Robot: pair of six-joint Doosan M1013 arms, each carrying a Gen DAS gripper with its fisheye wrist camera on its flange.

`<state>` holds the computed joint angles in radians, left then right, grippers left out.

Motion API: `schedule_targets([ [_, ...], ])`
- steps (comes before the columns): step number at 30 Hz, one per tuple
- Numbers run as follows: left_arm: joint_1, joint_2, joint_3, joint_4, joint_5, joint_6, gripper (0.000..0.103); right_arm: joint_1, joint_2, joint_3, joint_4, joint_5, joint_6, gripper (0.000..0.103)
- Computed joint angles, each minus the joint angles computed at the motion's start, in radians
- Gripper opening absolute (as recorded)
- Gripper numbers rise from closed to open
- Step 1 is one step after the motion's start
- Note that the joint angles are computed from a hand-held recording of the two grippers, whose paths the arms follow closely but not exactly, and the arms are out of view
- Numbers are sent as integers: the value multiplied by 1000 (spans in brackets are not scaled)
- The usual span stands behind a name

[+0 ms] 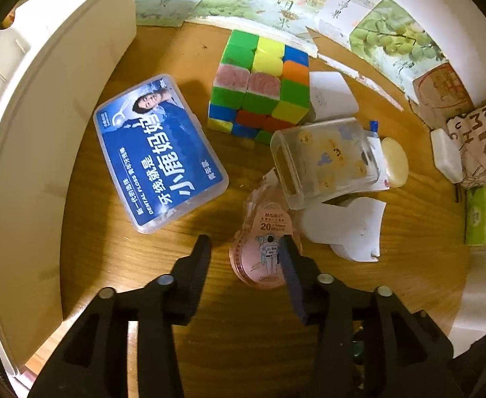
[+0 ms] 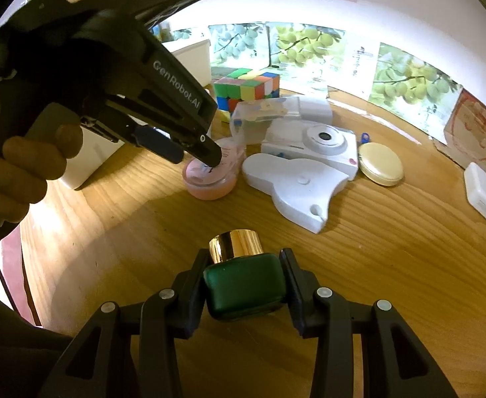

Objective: Organize rigid objects
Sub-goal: 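Move the left gripper to the pink tape dispenser and close on it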

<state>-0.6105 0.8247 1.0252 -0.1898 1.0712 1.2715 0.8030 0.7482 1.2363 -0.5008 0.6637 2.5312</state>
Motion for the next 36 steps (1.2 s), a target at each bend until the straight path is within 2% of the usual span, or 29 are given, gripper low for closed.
schedule_targets([
  [2, -3, 5, -8, 18, 11, -19, 65, 1, -5, 6, -6, 9, 6, 42],
  [8, -10, 18, -27, 63, 14, -56, 80, 2, -20, 25, -6, 28, 19, 42],
  [17, -19, 47, -71, 105, 33, -81, 86, 1, -45, 59, -19, 31, 70, 42],
  [23, -33, 65, -103, 164, 41, -91, 85, 0, -54, 74, -30, 31, 97, 42],
  [29, -49, 83, -132, 214, 43, -93, 80, 2, -64, 85, -42, 27, 116, 42],
  [30, -50, 83, -132, 218, 39, -92, 78, 2, -65, 87, -44, 26, 119, 42],
  [32, -55, 84, -136, 229, 28, -91, 67, 3, -66, 88, -44, 26, 121, 42],
  [36, -70, 92, -151, 260, 27, -103, 54, 4, -68, 86, -47, 31, 127, 42],
])
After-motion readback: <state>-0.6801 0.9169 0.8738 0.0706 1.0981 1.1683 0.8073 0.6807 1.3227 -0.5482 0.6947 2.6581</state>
